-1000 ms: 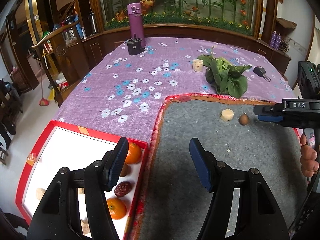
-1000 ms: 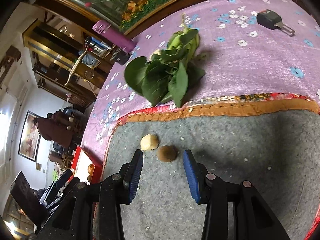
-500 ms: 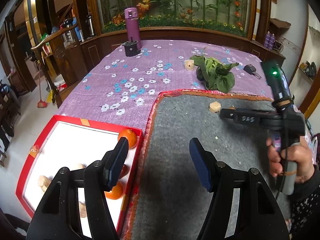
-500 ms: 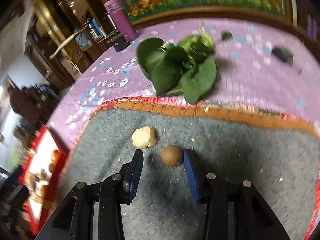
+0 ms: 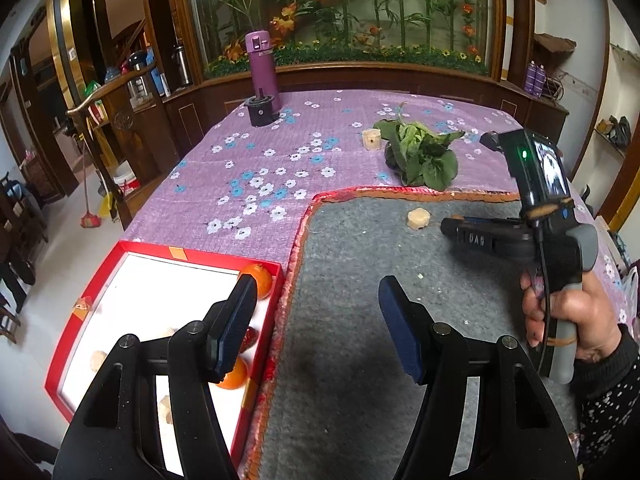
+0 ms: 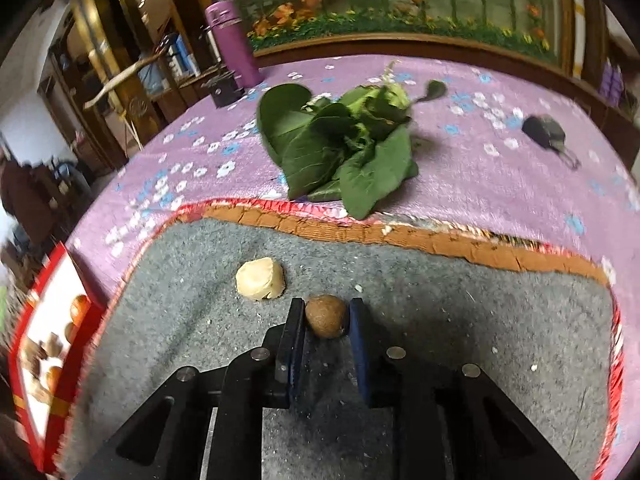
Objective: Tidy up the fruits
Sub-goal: 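Grasp the last beige cube with the left tool while the right tool grasps a brown round fruit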
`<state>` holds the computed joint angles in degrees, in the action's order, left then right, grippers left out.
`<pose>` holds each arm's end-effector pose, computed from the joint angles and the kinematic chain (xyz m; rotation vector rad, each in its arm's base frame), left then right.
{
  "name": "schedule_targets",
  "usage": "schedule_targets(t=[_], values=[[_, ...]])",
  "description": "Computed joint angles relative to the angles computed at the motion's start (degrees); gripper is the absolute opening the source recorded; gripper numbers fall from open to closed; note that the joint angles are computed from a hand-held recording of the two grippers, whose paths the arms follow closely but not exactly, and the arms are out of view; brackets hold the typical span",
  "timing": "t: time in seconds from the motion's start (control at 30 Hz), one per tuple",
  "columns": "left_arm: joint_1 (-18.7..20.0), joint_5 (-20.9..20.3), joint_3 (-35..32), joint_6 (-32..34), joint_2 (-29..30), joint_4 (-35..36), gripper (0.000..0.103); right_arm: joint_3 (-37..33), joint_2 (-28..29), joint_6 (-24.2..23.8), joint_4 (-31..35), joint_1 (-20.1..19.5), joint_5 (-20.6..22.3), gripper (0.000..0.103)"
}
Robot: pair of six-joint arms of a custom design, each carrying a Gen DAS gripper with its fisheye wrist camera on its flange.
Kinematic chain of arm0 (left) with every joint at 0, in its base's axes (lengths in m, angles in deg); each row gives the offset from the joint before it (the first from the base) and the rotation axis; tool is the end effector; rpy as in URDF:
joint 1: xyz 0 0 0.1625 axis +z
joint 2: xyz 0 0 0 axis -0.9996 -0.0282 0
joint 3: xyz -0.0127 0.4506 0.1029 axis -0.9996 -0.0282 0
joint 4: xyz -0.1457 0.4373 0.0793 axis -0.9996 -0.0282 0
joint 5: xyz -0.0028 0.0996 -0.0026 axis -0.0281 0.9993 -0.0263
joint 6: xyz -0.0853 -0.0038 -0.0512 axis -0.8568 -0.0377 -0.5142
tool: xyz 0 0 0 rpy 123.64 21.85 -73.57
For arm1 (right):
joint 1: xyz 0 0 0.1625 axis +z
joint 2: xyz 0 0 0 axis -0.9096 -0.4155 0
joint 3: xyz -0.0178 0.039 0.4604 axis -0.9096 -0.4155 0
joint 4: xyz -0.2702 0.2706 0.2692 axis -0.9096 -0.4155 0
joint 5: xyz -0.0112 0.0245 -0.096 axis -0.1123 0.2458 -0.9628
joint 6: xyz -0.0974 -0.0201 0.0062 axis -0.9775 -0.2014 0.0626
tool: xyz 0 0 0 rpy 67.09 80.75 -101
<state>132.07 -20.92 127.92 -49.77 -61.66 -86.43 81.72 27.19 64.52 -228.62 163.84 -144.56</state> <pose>-0.2221 -0.4814 0.1938 1.1181 2.2637 -0.6479 0.1415 -0.4951 0.1445 -0.1573 -2.3122 1.0062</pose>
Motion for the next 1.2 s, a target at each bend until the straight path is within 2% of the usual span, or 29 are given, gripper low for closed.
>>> schedule_targets(t=[0.2, 0.33, 0.57, 0.8, 0.87, 1.2], values=[[-2.98, 1.99, 1.66, 0.44, -0.68, -1.26, 0.064, 2.35, -3.03, 4.08, -3.09, -1.22, 2.18, 0.021], [-3.99, 2.08, 1.14, 2.48, 1.45, -3.75, 0.064, 3.9, -4.86, 4.89, -5.39, -1.51, 3.27, 0.021], [-1.39, 0.68, -4.16, 6.04, 9.8, -6.62, 0.064, 6.29, -9.76, 7.56, -4.27, -4.06, 8.32, 0.021], [0.31, -3.34, -9.84, 5.12, 16.03, -4.62, 0.064, 10.48, -16.89, 14.12, -2.49, -10.98, 20.45, 0.021], [0.15, -3.78, -11.76, 4.74, 18.13, -2.38, 0.064, 10.87, -17.67, 15.06, -1.66, -11.71, 22.35, 0.021], [0.57, -3.76, -15.01, 4.85, 24.6, 1.13, 0.064, 10.46, -17.68, 16.3, 0.48, -12.28, 23.8, 0.021]])
